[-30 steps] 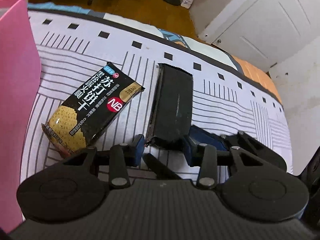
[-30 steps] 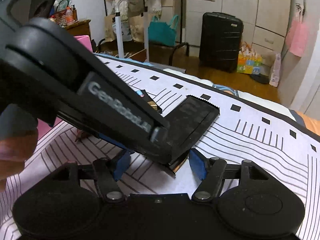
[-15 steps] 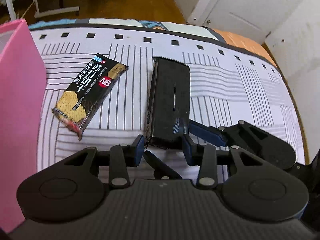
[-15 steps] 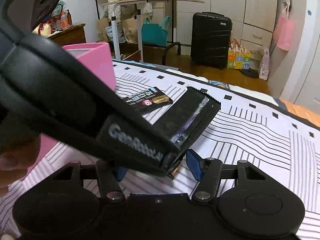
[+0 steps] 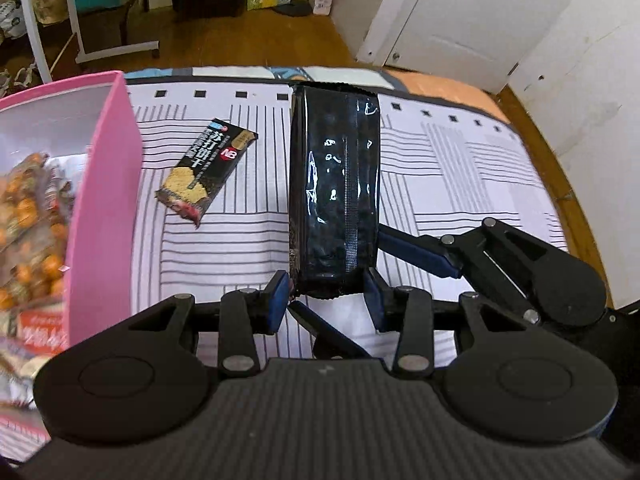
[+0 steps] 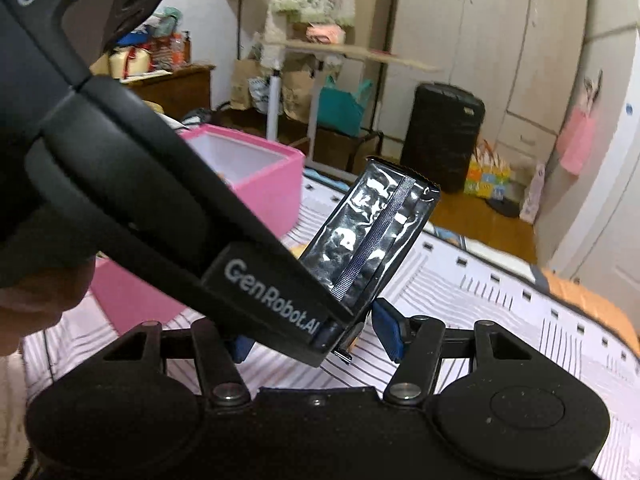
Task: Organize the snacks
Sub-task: 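Lift the black foil bar into the pink box and open the left gripper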
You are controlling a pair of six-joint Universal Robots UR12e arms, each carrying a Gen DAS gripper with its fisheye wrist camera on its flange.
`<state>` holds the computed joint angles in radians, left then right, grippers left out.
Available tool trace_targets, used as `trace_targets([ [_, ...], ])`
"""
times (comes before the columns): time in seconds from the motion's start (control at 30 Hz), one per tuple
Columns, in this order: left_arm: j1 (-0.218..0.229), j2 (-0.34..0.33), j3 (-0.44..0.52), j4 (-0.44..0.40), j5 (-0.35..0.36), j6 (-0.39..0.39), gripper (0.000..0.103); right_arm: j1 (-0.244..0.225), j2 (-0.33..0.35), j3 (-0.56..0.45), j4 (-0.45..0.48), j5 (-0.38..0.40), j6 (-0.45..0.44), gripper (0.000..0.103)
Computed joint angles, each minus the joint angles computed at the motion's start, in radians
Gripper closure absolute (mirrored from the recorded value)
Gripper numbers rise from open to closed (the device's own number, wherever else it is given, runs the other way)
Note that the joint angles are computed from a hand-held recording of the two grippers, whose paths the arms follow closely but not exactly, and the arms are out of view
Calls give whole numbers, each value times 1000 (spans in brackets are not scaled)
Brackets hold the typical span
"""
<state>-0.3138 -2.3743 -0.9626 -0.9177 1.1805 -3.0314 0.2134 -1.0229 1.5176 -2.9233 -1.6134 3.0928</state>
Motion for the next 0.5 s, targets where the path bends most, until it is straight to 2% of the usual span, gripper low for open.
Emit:
trace_targets([
  [0.23, 31, 85, -106, 78, -15, -6, 64, 22, -2, -29, -28, 21, -57, 38],
  [0.5, 63, 146, -174, 128, 62, -11, 64, 44, 41, -118, 1, 123, -120, 38],
])
